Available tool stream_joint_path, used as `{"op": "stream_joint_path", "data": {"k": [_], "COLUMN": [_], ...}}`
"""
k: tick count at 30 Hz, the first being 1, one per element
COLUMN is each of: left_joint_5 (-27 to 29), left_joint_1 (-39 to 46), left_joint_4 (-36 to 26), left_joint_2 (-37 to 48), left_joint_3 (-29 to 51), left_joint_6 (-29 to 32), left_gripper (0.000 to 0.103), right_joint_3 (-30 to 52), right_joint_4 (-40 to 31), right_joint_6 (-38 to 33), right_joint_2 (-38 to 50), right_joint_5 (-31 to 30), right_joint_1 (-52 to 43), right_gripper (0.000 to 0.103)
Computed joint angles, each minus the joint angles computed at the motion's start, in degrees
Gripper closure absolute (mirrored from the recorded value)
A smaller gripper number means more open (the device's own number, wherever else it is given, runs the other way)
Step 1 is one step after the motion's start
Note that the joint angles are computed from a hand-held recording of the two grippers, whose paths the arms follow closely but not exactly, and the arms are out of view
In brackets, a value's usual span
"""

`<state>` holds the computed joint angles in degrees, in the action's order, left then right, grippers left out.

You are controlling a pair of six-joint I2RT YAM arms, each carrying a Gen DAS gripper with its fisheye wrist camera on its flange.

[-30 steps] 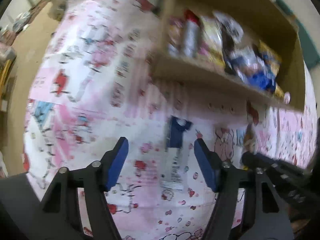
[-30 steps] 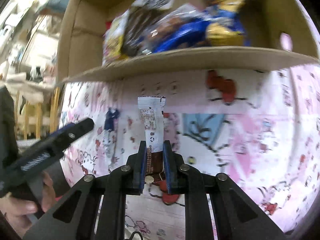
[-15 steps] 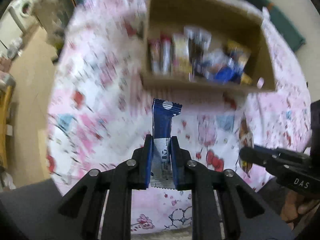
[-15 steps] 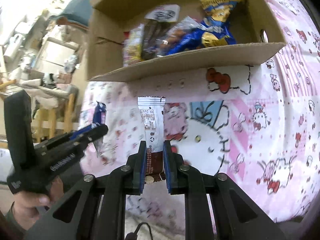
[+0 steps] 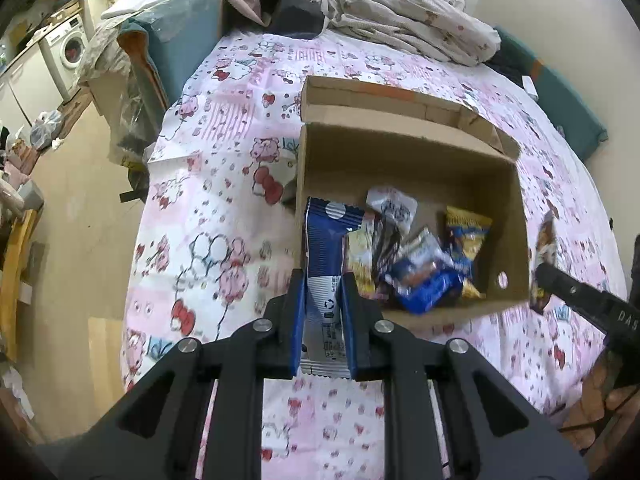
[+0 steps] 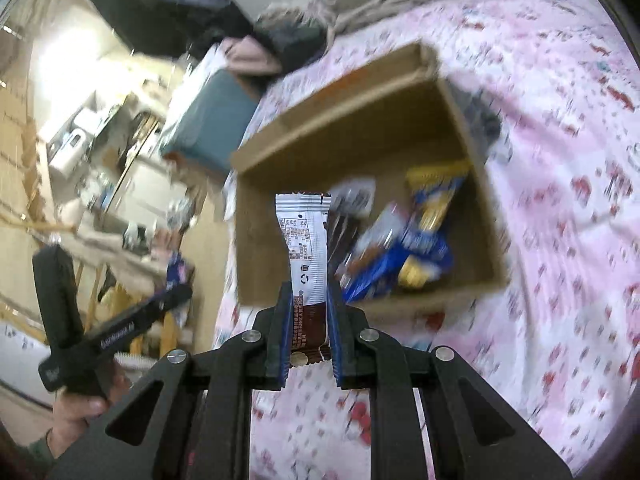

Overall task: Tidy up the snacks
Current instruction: 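Lower both bars into the box and open both tools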

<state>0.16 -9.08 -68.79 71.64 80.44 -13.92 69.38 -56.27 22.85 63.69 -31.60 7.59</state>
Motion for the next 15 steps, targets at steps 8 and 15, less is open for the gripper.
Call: {"op": "stream_joint_path", "data": {"k": [8, 15], "left_joint_5": [-1.4, -4.6], "left_joint_1": [-1.5, -3.0], "left_joint_4": [6.6, 8.2], "left_joint_2": [7.5, 9.8], "left_joint_3": [-2.2, -3.1], "left_joint_6": [-3.3, -4.7], "left_gripper": [0.088, 0.076], "right_joint_3": [-3.4, -3.5], "right_joint_4": [5.1, 5.1], "right_joint_6": [1.2, 1.3], "right_joint_2": [4.6, 6.5], "right_joint_5": [-1.4, 1.4], "right_joint_1": [-6.9, -5.5], "right_gripper": [0.086, 0.082]}}
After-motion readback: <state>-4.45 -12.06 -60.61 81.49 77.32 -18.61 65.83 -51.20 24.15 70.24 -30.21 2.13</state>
